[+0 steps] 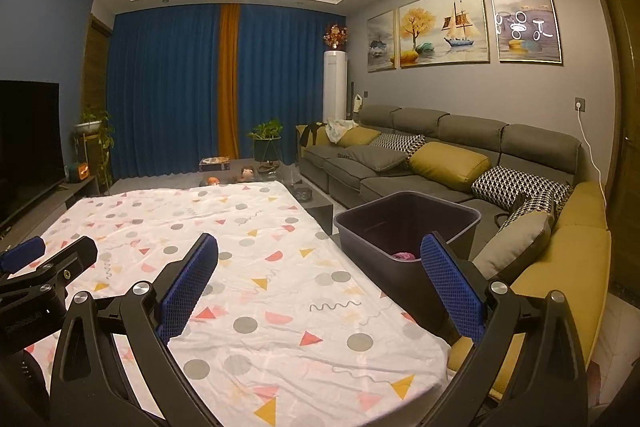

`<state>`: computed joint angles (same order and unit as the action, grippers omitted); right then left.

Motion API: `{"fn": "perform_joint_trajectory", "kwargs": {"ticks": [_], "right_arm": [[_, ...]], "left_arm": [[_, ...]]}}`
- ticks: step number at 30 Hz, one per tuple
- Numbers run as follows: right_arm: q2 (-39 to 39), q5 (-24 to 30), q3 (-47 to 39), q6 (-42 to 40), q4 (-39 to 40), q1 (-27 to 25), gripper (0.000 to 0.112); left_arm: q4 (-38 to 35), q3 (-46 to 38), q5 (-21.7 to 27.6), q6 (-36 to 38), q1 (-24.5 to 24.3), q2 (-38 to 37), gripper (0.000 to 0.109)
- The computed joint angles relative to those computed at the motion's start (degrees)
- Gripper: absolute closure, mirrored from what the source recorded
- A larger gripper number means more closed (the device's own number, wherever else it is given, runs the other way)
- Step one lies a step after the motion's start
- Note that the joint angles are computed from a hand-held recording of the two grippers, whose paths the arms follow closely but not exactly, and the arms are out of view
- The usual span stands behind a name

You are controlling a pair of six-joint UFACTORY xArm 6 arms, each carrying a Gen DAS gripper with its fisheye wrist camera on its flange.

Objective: Collect trash

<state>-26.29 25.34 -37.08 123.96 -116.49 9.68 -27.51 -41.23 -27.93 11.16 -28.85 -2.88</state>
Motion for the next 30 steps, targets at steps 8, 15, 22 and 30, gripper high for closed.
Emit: {"fn": "perform_joint_trajectory", "kwargs": {"ticks": [8, 15, 22, 30], "right_arm": [[-0.28, 0.09, 0.17, 0.44, -0.39, 0.07, 0.015], [-0.49, 0.15, 0.33, 0.87, -0.85, 0.18, 0.015], [-0.74, 0.15, 0.48, 0.98, -0.91, 0.16, 0.015], [-0.81, 0.18, 0.48, 1.14, -0.98, 0.19, 0.015]], "left_arm": [[-0.27, 0.16, -0.06, 0.25, -0.10, -0.11, 0.011], [0.01, 0.24, 0.03, -0.01, -0.06, -0.19, 0.011], [-0.27, 0.36, -0.09, 0.16, -0.20, -0.28, 0.011], [-0.08, 0.44, -0.05, 0.05, -0.16, -0.36, 0.011]]}}
